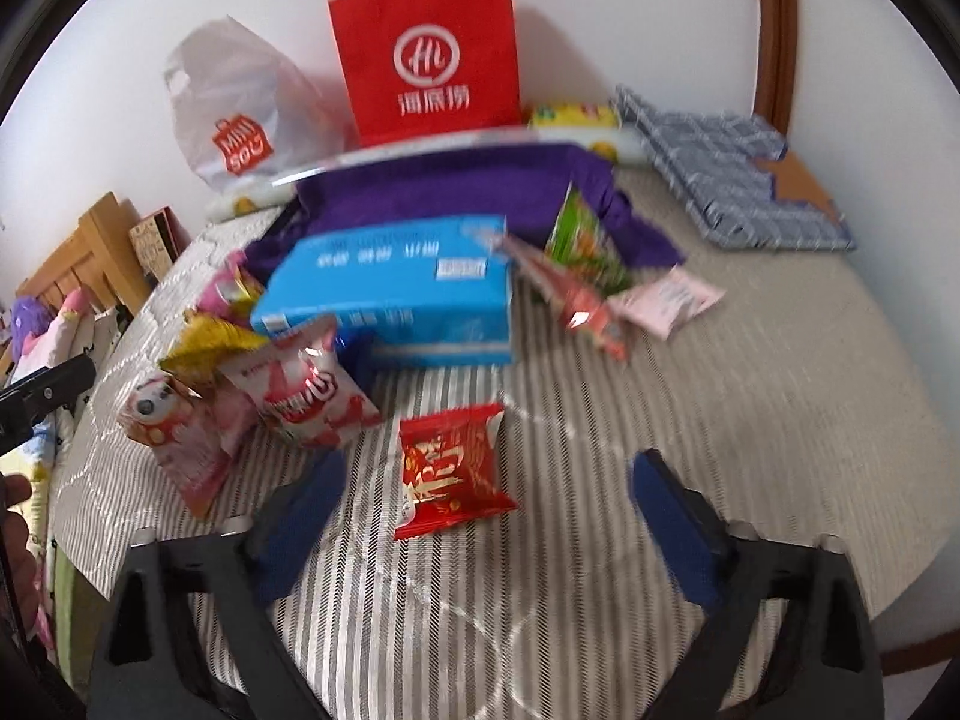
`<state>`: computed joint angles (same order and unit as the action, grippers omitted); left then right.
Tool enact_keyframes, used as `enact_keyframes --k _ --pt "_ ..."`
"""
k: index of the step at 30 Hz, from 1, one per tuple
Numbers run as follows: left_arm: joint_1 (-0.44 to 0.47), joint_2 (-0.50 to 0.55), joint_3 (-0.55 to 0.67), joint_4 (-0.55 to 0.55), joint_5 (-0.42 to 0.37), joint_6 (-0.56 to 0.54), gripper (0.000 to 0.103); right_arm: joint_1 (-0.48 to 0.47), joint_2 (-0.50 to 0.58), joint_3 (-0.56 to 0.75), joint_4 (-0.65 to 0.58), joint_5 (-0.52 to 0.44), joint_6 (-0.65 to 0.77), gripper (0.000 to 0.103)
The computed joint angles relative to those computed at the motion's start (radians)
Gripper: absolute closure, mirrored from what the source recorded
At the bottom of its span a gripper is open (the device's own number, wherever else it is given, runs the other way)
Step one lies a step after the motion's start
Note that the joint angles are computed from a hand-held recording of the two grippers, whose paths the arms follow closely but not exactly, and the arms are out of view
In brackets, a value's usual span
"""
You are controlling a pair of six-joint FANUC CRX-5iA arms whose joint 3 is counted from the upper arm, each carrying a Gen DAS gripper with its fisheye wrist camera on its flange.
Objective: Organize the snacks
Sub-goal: 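Grasp the small red snack packet with the right tool while the left tool grasps the panda-print bag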
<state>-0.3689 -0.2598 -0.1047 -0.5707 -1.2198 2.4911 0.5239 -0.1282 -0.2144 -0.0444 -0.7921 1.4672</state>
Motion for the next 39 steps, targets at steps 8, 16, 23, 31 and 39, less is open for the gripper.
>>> enact_keyframes --k 8,16,23,31,39 --pt "0.154 -0.066 -0.132 0.227 0.205 -0.202 0.002 0.035 0.069 0.013 0.035 -0.024 -0.009 0.028" --pt "0.092 0.013 -0.107 0.190 0.230 -0.251 0.002 0.062 0.078 -0.034 0.141 0.037 -0.048 0.052" --pt "0.105 0.073 -0.086 0.230 0.228 -0.330 0.018 0.044 0.050 -0.044 0.148 0.049 -0.050 0.053" --pt "0.180 0.022 -0.166 0.411 0.295 -0.439 0.064 -0.012 0.020 0.003 0.019 0.051 0.092 0.053" --pt "0.152 -0.028 -0.128 0.380 0.231 -0.348 0.064 -0.094 0.050 0.130 -0.178 -0.014 0.312 0.053"
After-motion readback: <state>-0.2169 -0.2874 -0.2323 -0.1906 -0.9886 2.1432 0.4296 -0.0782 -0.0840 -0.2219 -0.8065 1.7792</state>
